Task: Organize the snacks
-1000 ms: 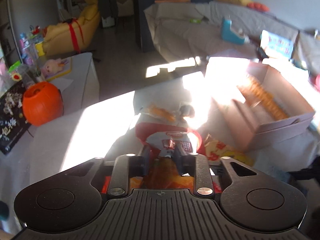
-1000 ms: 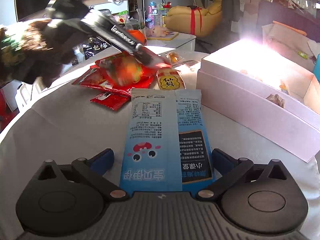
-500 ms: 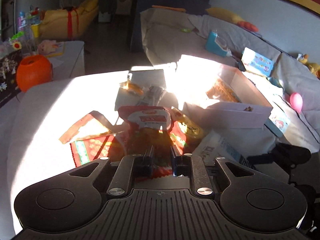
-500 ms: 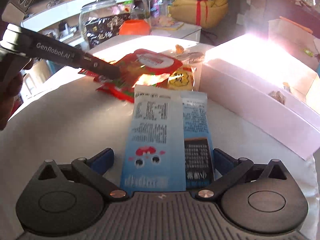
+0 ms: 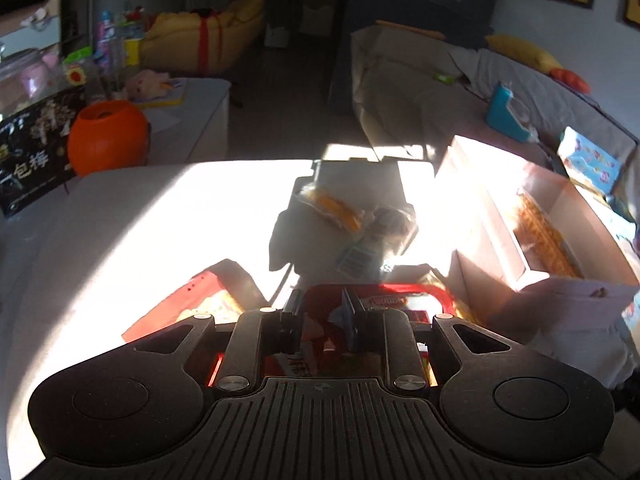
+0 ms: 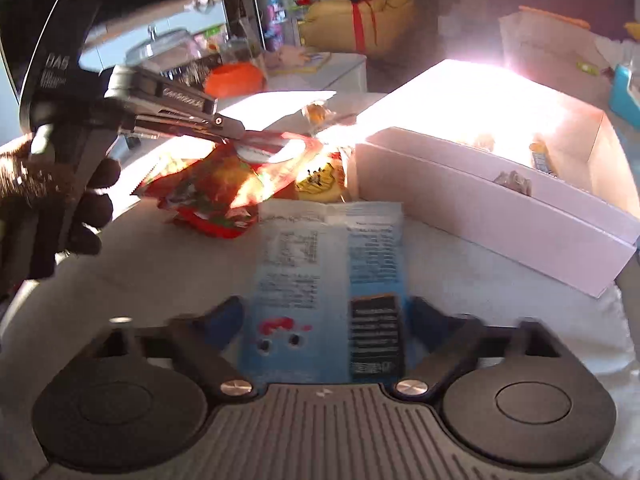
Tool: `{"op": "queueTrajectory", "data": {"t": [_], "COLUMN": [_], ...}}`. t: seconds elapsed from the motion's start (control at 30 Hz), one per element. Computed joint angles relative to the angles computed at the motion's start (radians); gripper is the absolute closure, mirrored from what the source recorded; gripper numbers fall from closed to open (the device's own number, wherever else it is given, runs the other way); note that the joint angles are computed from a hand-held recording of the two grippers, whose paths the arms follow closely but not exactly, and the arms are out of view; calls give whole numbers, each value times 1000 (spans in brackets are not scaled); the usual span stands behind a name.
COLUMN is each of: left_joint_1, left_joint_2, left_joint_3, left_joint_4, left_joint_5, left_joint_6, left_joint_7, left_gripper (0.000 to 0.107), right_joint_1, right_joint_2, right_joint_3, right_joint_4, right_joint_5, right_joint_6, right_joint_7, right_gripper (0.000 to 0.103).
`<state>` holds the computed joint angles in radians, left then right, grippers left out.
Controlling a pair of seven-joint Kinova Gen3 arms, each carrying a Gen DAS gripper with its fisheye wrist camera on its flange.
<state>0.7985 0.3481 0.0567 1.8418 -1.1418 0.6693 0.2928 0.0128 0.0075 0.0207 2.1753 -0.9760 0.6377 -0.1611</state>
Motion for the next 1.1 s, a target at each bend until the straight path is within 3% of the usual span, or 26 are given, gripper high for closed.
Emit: {"op": "queueTrajectory", "data": {"t": [0.13, 0.3, 0.43, 0.53, 0.67, 0.73, 0.9, 1.0, 1.1], "left_joint_1": [13, 38, 84, 97, 120, 152, 219, 236, 256], "left_joint_2": [-5, -26, -58, -65, -38, 3, 94, 91, 74], "left_joint_3": [23, 55, 43, 65, 106, 109, 87, 66, 48], "left_joint_4": [41, 53, 52, 12, -39, -89, -199, -203, -185], "left_joint_5": [-78, -7, 63, 138, 162, 158, 166, 179, 160], "left_joint_6": [-82, -134, -88, 15, 77, 123, 219, 206, 194], "left_joint_7": [-77, -178, -88, -67, -138, -184, -318, -334, -295], "left_gripper": [85, 85, 81, 80, 80, 74, 50, 48, 50], "right_joint_1": [45, 104, 129, 126, 91, 98, 141, 185, 195], "right_joint_2": [-28, -45, -81, -91, -92, -75, -16, 16, 10], "right_joint_3": [49, 105, 132, 144, 115, 98, 133, 133, 108], "right_joint_4": [16, 31, 78, 105, 142, 137, 89, 70, 83], "right_joint_5": [11, -1, -76, -153, -256, -263, -210, -213, -227], "right_joint_6": [49, 97, 72, 45, -91, -120, -32, 23, -3], "right_joint_7": [27, 69, 172, 232, 296, 265, 144, 127, 148], "right_gripper": [19, 18, 15, 11, 7, 7, 5, 4, 3]}}
